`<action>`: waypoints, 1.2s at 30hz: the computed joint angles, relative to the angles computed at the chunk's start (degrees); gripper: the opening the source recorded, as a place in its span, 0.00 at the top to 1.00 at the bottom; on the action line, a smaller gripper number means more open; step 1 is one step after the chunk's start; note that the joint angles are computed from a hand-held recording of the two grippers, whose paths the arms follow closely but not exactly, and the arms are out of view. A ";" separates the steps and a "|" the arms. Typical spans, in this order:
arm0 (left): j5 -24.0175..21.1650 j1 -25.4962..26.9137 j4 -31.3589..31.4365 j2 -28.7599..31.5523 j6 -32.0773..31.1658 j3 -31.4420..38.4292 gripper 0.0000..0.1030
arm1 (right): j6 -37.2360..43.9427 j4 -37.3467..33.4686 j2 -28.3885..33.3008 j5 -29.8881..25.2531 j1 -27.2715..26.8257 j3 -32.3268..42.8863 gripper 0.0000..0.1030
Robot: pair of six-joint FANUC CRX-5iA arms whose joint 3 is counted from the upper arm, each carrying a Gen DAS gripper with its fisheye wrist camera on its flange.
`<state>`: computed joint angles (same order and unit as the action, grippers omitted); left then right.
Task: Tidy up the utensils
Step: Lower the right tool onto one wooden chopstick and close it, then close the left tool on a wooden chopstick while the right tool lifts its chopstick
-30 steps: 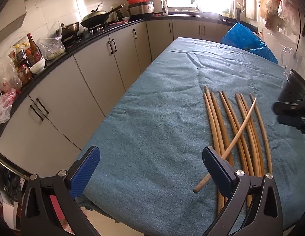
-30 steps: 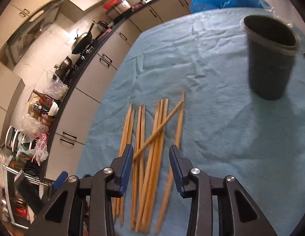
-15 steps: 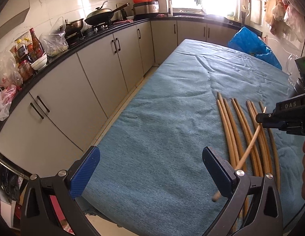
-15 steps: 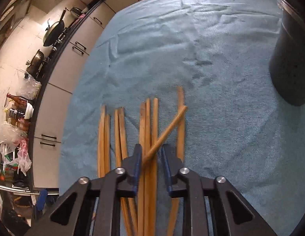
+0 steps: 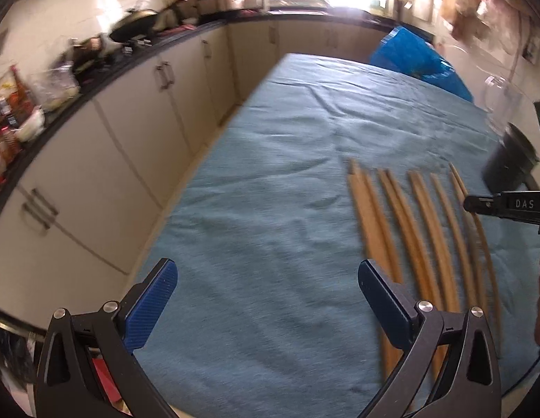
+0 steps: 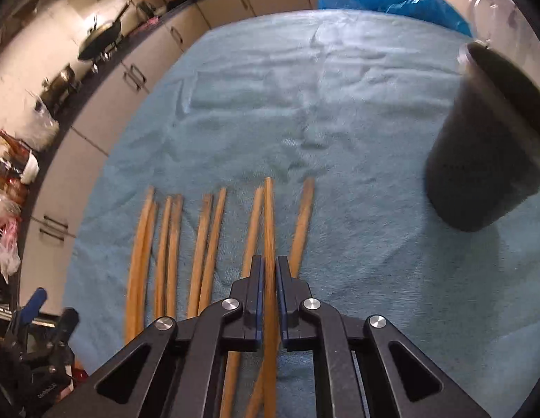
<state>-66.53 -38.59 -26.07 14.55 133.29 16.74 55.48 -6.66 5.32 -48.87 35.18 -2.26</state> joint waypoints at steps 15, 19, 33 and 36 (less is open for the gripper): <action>-3.15 6.77 23.61 15.17 -15.30 16.86 0.52 | -5.87 4.04 -15.29 14.45 1.85 -14.00 0.93; -6.96 7.26 25.84 20.15 -16.00 23.13 0.64 | -8.14 6.45 -17.22 15.78 2.37 -15.89 0.93; -12.78 5.96 22.66 25.68 -14.91 32.86 0.72 | -7.51 5.83 -18.50 16.94 1.34 -17.12 0.93; -13.84 5.86 23.05 27.14 -15.19 34.75 0.74 | -7.91 6.15 -18.53 17.18 1.39 -17.35 0.93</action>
<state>-80.37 -32.72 -3.02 41.69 118.10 51.49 47.57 -0.51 -13.21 -31.69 36.57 -19.61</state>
